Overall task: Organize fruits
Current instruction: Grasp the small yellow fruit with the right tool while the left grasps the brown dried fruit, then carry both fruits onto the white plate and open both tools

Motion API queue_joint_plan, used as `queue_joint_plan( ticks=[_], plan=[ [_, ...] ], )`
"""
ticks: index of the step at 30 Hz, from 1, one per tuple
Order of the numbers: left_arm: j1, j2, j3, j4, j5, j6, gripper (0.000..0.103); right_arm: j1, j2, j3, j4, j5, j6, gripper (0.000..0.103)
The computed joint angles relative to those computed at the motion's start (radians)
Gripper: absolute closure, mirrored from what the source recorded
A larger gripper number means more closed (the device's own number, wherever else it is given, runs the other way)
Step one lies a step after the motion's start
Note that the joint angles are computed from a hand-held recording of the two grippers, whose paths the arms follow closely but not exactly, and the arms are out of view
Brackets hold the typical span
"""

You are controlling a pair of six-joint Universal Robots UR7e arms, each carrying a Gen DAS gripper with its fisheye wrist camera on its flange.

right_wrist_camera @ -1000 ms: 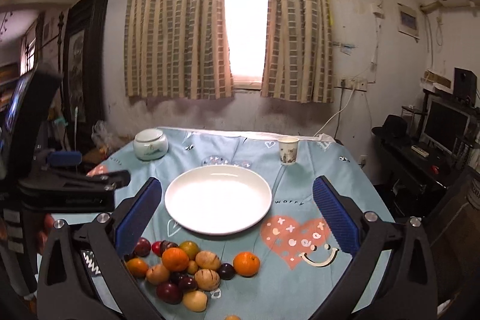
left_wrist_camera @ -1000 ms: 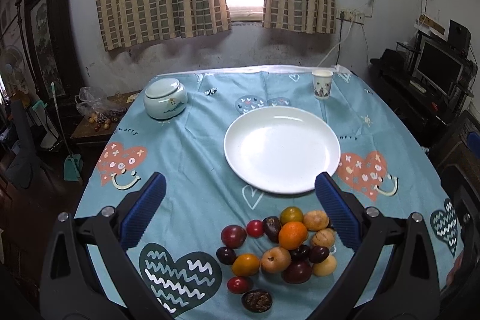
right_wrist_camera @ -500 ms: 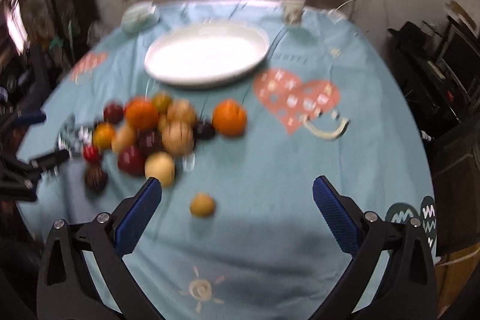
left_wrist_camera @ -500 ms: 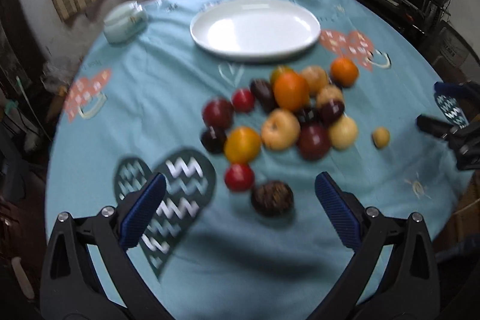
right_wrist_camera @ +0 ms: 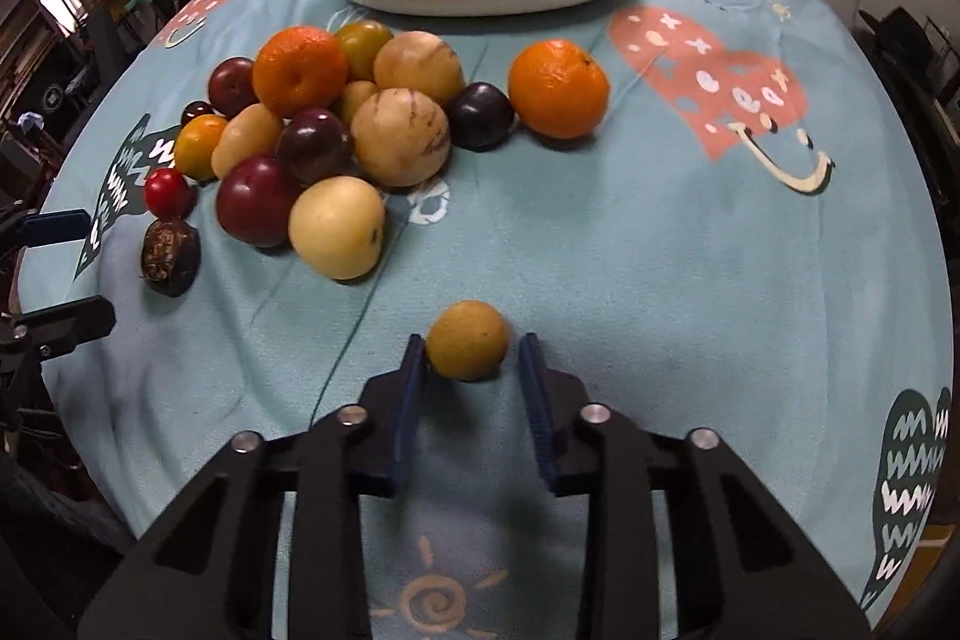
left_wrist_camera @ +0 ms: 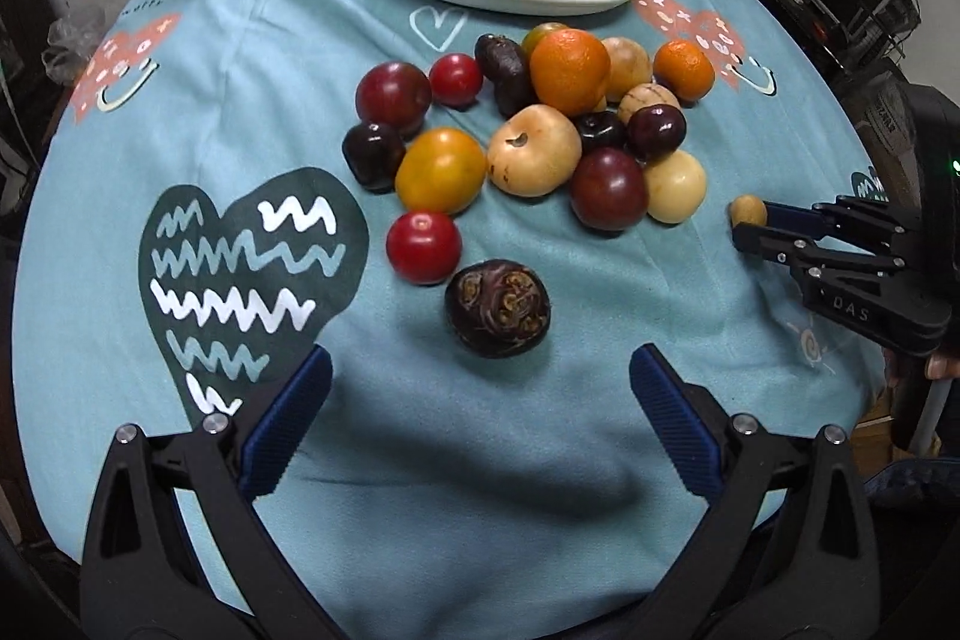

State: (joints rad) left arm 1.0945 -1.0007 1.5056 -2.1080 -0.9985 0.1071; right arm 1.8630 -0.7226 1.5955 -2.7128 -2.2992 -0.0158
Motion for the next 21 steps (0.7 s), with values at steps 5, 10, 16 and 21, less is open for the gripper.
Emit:
queue_joint_plan(
  ticks=[5, 10, 16, 21],
  plan=[
    [0.006, 0.032, -0.038, 0.037, -0.026, -0.034, 0.002, 0.005, -0.023, 0.024, -0.028, 0.032, -0.029, 0.076],
    [0.013, 0.074, -0.083, 0.057, -0.012, -0.105, 0.004, 0.009, -0.031, 0.034, -0.045, 0.033, -0.036, 0.075],
    [0.030, 0.111, -0.135, 0.109, -0.031, -0.176, 0.060, 0.008, -0.039, 0.042, -0.039, 0.045, -0.037, 0.076],
    [0.017, 0.089, -0.113, 0.101, -0.042, -0.147, 0.060, 0.007, -0.042, 0.043, -0.047, 0.056, -0.061, 0.076]
  ],
)
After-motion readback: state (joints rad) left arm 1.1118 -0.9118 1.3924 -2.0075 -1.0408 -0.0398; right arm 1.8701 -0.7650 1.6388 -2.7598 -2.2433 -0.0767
